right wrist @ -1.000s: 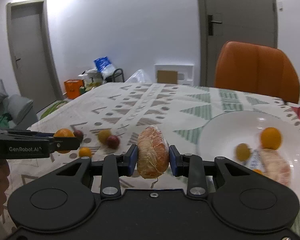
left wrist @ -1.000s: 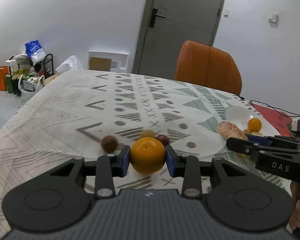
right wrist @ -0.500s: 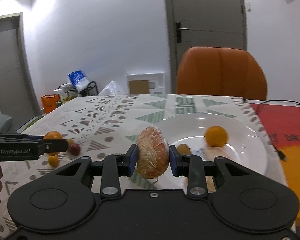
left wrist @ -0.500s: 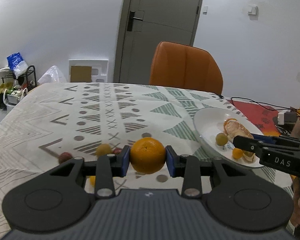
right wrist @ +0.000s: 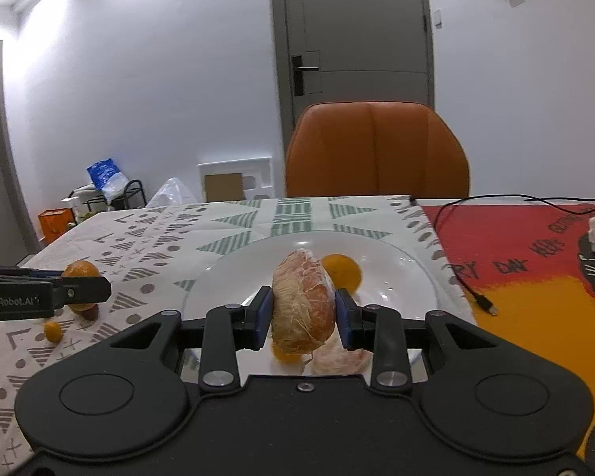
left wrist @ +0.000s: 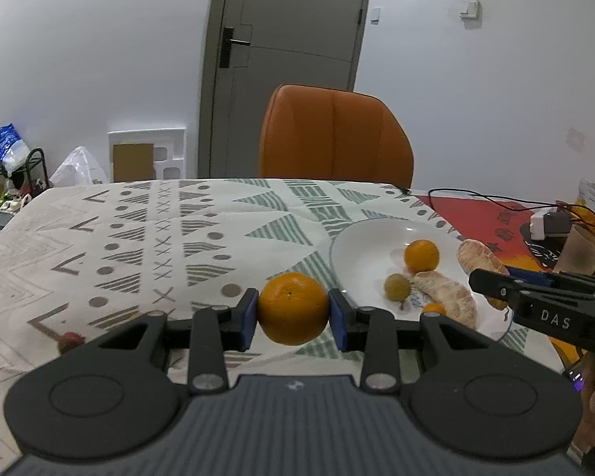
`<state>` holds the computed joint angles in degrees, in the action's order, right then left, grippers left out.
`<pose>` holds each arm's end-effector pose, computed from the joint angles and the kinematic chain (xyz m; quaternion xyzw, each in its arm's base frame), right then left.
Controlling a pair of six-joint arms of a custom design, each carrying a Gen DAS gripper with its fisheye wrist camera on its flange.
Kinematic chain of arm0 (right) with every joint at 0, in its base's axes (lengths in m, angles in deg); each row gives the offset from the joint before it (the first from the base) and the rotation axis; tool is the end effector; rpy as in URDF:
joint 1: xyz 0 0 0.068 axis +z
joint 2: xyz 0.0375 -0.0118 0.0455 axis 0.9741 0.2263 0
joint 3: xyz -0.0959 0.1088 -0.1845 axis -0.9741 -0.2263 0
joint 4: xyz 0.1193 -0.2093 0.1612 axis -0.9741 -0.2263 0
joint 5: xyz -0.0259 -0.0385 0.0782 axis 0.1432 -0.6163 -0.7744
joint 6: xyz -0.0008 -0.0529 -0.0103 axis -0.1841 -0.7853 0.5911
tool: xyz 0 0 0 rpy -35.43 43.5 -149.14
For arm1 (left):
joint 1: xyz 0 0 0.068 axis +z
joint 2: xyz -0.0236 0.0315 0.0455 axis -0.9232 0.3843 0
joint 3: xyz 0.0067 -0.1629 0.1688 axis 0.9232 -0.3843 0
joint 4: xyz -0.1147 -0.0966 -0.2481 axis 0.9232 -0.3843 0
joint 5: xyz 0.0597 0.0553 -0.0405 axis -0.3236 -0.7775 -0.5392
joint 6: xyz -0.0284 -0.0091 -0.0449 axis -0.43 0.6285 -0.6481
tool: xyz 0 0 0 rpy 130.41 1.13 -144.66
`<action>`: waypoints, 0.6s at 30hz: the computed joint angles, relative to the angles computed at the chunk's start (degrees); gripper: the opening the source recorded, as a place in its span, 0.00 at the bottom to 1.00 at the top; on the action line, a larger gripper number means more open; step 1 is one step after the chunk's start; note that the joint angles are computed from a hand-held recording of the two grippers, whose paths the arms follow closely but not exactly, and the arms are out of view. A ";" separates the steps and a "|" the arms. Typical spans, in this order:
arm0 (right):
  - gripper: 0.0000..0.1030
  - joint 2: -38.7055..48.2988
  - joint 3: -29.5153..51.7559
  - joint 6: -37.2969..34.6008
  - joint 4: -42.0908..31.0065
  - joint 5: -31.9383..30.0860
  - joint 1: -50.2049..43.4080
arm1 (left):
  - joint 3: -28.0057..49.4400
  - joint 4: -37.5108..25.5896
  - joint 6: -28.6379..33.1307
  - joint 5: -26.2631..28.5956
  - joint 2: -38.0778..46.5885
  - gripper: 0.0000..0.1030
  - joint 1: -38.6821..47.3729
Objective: Organize fruits
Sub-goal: 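Carry the orange and pomelo segment into the white bowl and open both grippers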
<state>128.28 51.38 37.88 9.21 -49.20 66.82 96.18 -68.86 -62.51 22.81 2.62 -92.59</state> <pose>0.2552 -0.0284 0.0896 -0.1229 0.8334 0.1210 0.5251 0.2098 -0.0872 0.1129 -0.0228 0.8705 -0.0589 0.4881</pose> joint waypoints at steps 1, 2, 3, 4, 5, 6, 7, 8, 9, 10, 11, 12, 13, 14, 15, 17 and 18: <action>0.31 0.35 0.08 -0.01 0.26 0.01 -0.32 | 0.55 0.65 0.02 -0.19 1.16 0.35 -0.37; 0.31 0.82 0.19 -0.01 0.62 0.12 -0.65 | 1.10 1.23 0.05 -0.31 2.25 0.35 -0.67; 0.31 1.28 0.34 -0.06 0.88 0.25 -0.93 | 1.63 1.78 0.11 -0.35 3.27 0.35 -0.91; 0.31 1.84 0.54 -0.10 1.20 0.32 -1.35 | 2.19 2.37 0.17 -0.36 4.37 0.35 -1.08; 0.31 2.37 0.71 -0.08 1.53 0.43 -1.61 | 2.80 2.96 0.21 -0.47 5.52 0.35 -1.34; 0.31 3.04 1.03 -0.08 1.85 0.55 -1.85 | 3.29 3.35 0.24 -0.57 6.35 0.35 -1.58; 0.31 3.48 1.20 -0.08 2.16 0.89 -2.01 | 3.87 3.86 0.28 -0.61 7.44 0.35 -1.78; 0.31 3.87 1.34 -0.08 2.47 1.35 -2.11 | 4.24 4.15 0.32 -0.62 8.08 0.35 -1.95; 0.31 4.18 1.39 -0.09 2.81 1.77 -2.17 | 4.75 4.59 0.39 -0.63 9.03 0.35 -2.13; 0.31 4.67 1.56 -0.01 3.25 2.17 -2.24 | 5.35 5.12 0.45 -0.62 10.18 0.35 -2.25; 0.31 5.16 1.76 0.11 3.61 2.37 -2.37 | 5.90 5.48 0.49 -0.62 11.11 0.35 -2.43; 0.31 5.60 1.89 0.21 4.02 2.53 -2.50 | 6.40 5.79 0.51 -0.66 11.93 0.35 -2.63; 0.32 6.02 1.97 0.31 4.53 2.80 -2.55 | 6.90 6.15 0.56 -0.68 12.81 0.35 -2.81; 0.34 6.46 2.11 0.35 4.99 3.28 -2.54 | 7.12 6.40 0.61 -0.61 13.30 0.35 -2.87; 0.41 6.82 2.10 0.47 5.56 3.74 -2.56 | 7.52 6.66 0.68 -0.53 13.98 0.35 -2.95; 0.51 6.61 1.31 1.01 7.12 4.81 -2.73 | 8.58 7.39 0.83 -0.51 15.82 0.35 -3.27; 0.53 6.03 0.79 0.98 7.44 4.81 -2.95 | 9.02 7.72 0.91 -0.51 16.59 0.35 -3.42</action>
<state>134.32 52.17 38.86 16.65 -44.39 63.87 105.20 -61.14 -61.60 22.31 19.21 -96.00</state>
